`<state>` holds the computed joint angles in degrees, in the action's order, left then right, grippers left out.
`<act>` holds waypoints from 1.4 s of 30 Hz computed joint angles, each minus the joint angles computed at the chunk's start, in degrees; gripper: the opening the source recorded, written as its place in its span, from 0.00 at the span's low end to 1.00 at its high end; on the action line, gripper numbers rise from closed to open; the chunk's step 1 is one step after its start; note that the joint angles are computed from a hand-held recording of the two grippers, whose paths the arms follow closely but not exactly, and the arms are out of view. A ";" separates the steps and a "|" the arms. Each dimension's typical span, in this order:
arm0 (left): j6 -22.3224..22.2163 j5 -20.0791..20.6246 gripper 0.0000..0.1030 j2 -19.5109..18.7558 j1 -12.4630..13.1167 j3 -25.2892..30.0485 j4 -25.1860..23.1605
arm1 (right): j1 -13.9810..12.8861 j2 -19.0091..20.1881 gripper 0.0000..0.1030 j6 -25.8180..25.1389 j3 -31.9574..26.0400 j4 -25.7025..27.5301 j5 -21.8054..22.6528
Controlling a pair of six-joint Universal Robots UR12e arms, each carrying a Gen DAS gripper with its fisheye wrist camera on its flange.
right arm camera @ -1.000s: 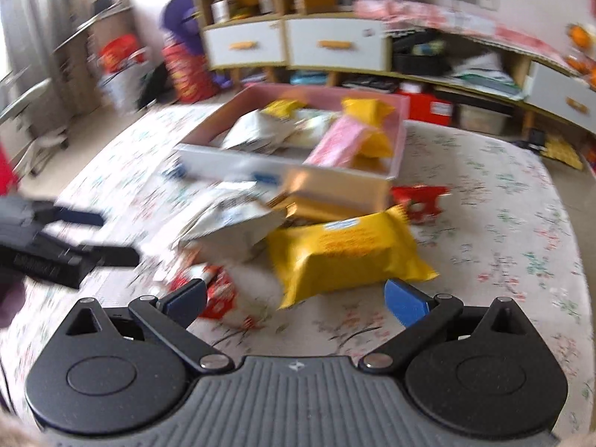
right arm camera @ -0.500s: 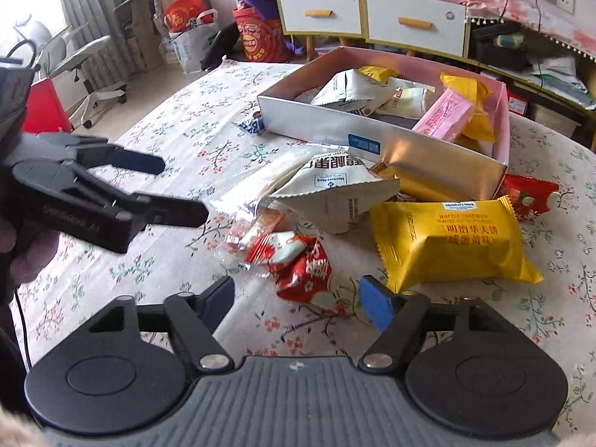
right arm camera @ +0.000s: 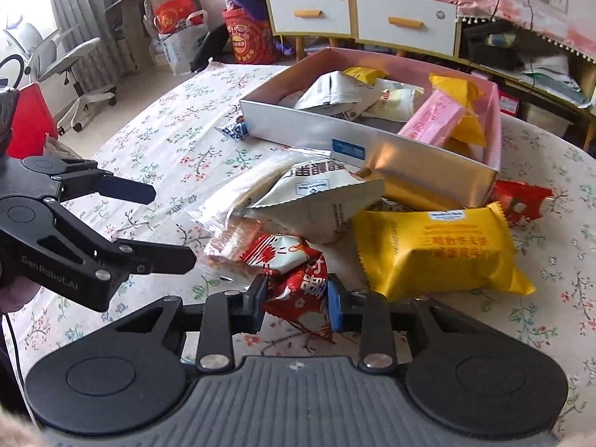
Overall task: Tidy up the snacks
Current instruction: 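Grasp the square biscuit with the left tool while the right tool grasps the red candy pack, then carry the biscuit and red candy pack over the pink box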
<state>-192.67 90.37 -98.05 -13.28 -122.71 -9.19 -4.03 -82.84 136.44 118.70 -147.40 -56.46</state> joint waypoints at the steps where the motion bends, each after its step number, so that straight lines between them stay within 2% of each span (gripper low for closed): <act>1: 0.14 -0.33 0.95 -0.17 -0.18 0.17 -0.06 | -0.14 -0.13 0.29 -0.31 0.10 -0.01 -0.34; 4: -0.31 -1.06 0.92 -0.74 -0.71 0.71 0.06 | -0.51 -0.35 0.29 -1.12 0.29 -0.24 -1.12; 7: -2.12 -1.55 0.86 -1.44 -1.15 1.23 0.47 | -1.01 -0.51 0.29 -1.62 0.29 0.16 -1.28; 12: -6.58 -1.40 0.62 -2.48 -1.49 1.88 0.85 | -1.24 -0.38 0.29 -1.47 0.05 0.15 -1.46; 15: -8.66 -1.58 0.52 -2.96 -1.55 2.16 1.33 | -1.27 -0.24 0.29 -1.27 -0.11 0.06 -1.67; 20: -8.91 -0.77 0.45 -3.53 -2.07 2.81 1.35 | -1.15 -0.19 0.29 -1.47 -0.11 -0.18 -2.03; 22: -9.16 -0.23 0.40 -3.59 -2.18 2.94 1.20 | -1.04 -0.21 0.29 -1.84 -0.05 -0.30 -2.28; 23: -9.37 -0.11 0.33 -3.54 -2.15 3.02 0.82 | -1.01 -0.21 0.29 -1.99 -0.05 -0.30 -2.39; 29: -9.02 -2.29 0.31 -2.86 -1.65 2.94 -0.79 | -1.12 -0.19 0.29 -1.61 -0.11 -0.64 -1.93; 35: -7.09 -4.72 0.31 -1.99 -1.64 2.72 -1.64 | -1.73 -0.83 0.29 -1.23 0.14 -0.57 0.50; 42: -5.24 -6.02 0.31 -1.29 -2.14 2.80 -1.00 | -2.04 -1.06 0.29 -0.27 0.28 -1.55 1.50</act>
